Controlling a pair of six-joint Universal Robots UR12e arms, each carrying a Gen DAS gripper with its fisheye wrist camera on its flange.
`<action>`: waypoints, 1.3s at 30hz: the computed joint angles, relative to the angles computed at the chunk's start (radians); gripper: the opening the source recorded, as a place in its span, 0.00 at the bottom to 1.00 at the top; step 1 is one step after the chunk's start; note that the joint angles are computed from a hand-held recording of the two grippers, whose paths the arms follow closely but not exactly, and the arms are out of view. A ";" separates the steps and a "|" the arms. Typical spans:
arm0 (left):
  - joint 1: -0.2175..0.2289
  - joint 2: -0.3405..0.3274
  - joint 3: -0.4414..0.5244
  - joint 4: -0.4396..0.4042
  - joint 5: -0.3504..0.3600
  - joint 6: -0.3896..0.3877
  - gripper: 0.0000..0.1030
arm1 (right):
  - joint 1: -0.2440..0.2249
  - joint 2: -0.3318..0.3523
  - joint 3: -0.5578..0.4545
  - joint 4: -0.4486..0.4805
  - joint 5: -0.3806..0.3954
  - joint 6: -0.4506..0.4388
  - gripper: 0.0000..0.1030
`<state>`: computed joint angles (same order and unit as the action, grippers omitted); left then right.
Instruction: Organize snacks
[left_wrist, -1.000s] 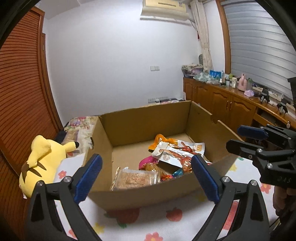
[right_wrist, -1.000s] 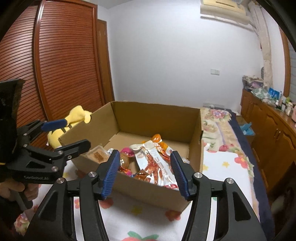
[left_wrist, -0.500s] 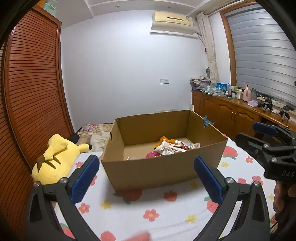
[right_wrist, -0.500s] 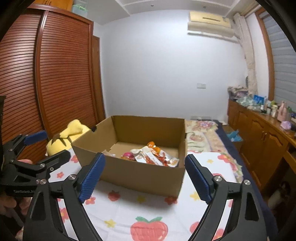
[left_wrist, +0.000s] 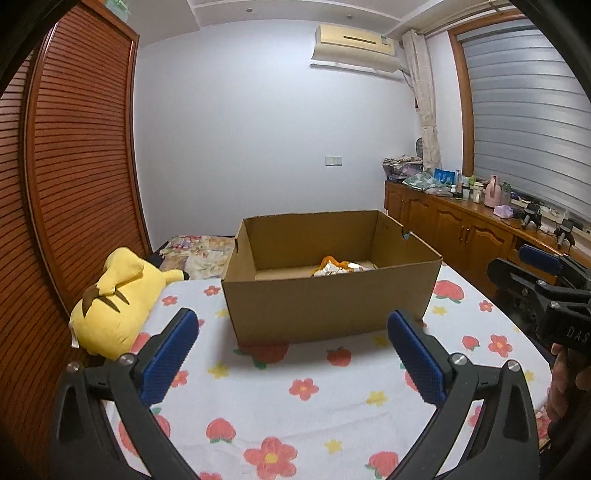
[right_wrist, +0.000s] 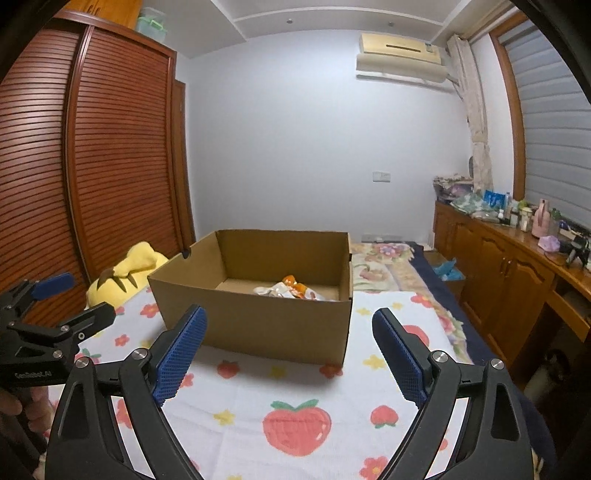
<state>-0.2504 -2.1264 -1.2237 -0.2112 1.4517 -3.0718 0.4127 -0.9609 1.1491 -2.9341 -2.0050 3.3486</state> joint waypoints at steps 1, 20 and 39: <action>0.001 0.004 -0.008 0.000 0.000 0.000 1.00 | 0.002 0.000 0.002 -0.001 -0.006 0.004 0.90; 0.006 0.024 -0.048 -0.011 0.022 0.006 1.00 | 0.014 -0.005 0.023 -0.002 -0.022 0.024 0.90; 0.009 0.033 -0.059 0.008 0.017 0.002 1.00 | 0.017 -0.010 0.033 -0.011 -0.033 0.021 0.90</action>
